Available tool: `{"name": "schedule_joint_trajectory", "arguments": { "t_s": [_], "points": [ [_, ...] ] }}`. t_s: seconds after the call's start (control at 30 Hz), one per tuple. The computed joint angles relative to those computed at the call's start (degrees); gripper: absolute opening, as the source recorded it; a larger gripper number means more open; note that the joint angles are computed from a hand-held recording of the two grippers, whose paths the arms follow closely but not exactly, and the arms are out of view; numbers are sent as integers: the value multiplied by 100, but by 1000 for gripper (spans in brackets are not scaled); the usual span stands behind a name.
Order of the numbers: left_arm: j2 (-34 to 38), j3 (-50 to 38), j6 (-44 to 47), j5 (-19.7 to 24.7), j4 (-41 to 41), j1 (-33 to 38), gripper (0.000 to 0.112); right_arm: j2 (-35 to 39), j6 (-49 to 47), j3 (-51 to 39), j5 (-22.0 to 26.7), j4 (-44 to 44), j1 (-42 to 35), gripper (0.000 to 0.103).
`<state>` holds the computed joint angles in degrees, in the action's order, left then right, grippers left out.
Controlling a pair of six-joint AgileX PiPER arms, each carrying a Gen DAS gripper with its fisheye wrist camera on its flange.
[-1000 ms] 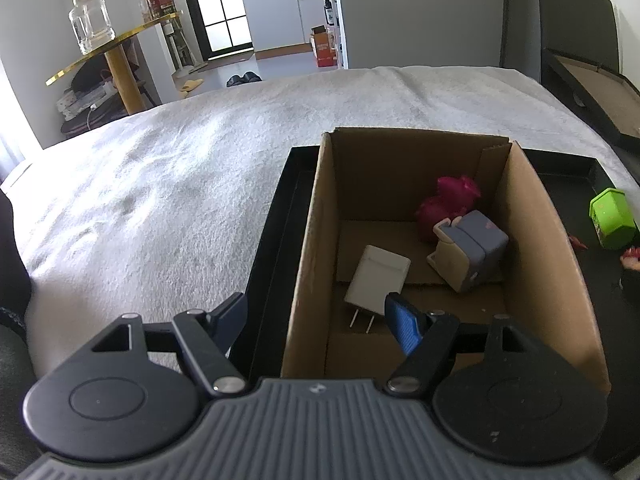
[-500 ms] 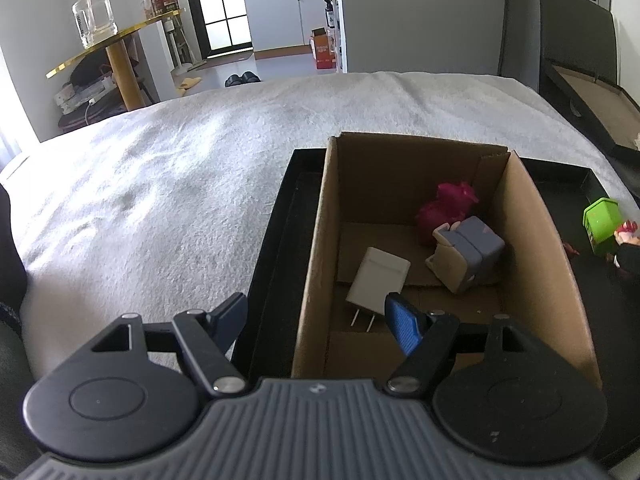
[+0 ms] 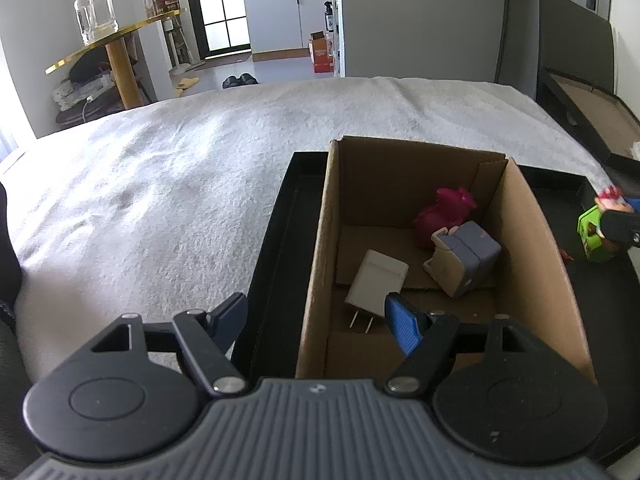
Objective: Organize rigid objects
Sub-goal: 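Lift the doll head with the right gripper over the box, then open the right gripper to release the doll head into the box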
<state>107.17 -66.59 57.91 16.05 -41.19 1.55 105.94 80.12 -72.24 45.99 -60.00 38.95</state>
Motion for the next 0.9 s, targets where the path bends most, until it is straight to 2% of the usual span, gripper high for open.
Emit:
{"name": "schedule_joint_trajectory", "arguments": {
  "t_s": [0.17, 0.37, 0.47, 0.63, 0.9],
  "points": [
    [-47, 139, 695, -175, -737, 46, 74, 183, -144, -316, -31, -90, 50, 32],
    [-15, 113, 1250, 71, -1369, 184, 68, 450, -517, -759, -91, -76, 73, 32],
    [2, 85, 1367, 158, -1496, 226, 61, 622, -835, -1019, -147, -4, 74, 32],
    [98, -76, 1073, 387, -1275, 305, 41, 855, -1649, -1376, -318, 226, 44, 32],
    [220, -270, 939, 675, -1238, 449, 21, 1209, -2647, -1832, -555, 644, -27, 32]
  ]
}}
